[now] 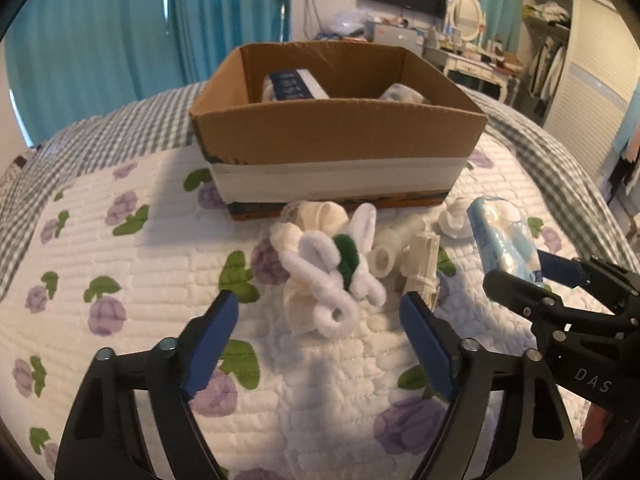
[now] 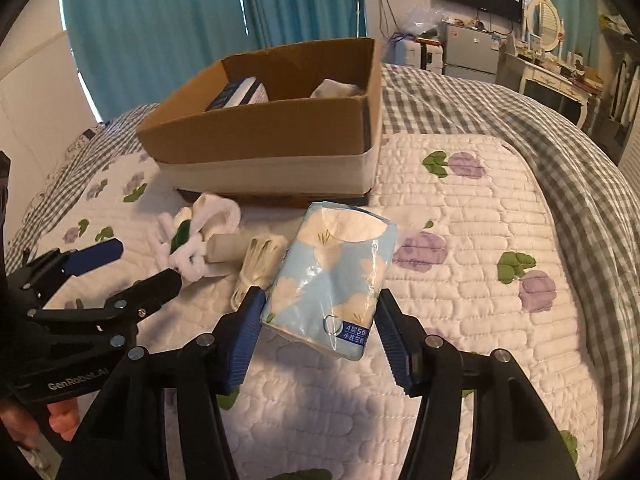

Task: Organize soft objects
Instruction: 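Grasp the blue floral tissue pack with the right tool while the left tool grasps the white hair ties, then carry the tissue pack and hair ties into the box and open both tools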

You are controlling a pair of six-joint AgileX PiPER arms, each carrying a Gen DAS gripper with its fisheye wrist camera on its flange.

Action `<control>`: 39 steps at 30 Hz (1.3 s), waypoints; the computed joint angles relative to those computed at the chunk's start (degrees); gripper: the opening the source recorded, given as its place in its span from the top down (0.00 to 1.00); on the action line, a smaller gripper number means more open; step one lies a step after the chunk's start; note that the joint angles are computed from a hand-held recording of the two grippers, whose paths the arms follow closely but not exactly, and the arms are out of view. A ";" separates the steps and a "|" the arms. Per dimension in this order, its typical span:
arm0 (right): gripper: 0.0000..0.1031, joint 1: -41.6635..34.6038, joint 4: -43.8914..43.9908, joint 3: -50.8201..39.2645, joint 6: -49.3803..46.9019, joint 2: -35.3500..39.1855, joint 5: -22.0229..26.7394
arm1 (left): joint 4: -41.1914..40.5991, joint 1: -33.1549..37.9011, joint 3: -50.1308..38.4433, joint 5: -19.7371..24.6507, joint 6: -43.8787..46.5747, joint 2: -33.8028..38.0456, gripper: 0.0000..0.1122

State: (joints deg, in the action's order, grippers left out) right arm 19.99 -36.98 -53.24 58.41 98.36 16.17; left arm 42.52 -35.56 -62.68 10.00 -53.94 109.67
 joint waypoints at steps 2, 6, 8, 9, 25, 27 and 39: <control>0.45 -0.53 0.08 -0.01 0.20 0.55 -0.42 | -0.11 -0.48 -1.26 0.36 0.46 1.10 0.34; 0.45 -2.07 2.50 0.32 -1.49 1.20 -2.22 | 7.29 -0.91 -3.70 0.56 -5.63 3.39 0.37; 0.45 -2.73 3.33 0.54 -2.02 1.38 -2.82 | 2.40 -0.52 -5.18 0.83 0.19 4.59 0.55; 0.45 -2.91 3.42 0.64 -1.93 1.47 -3.05 | -1.28 -0.35 -5.87 1.40 4.06 5.10 0.55; 0.45 1.46 -2.72 3.05 5.63 -7.43 1.86 | -17.98 0.64 2.89 0.25 21.53 -7.61 0.73; 0.45 2.47 -3.49 3.44 6.86 -9.75 3.46 | -17.52 0.25 4.06 1.07 21.16 -10.73 0.73; 0.45 8.57 -2.44 -4.46 0.33 -19.95 15.99 | -17.17 -1.85 3.10 7.74 22.28 -24.81 0.73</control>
State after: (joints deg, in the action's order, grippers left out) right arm 28.56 -39.42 -57.70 58.74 78.42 32.16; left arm 25.35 -37.41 -59.58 17.75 -31.66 84.86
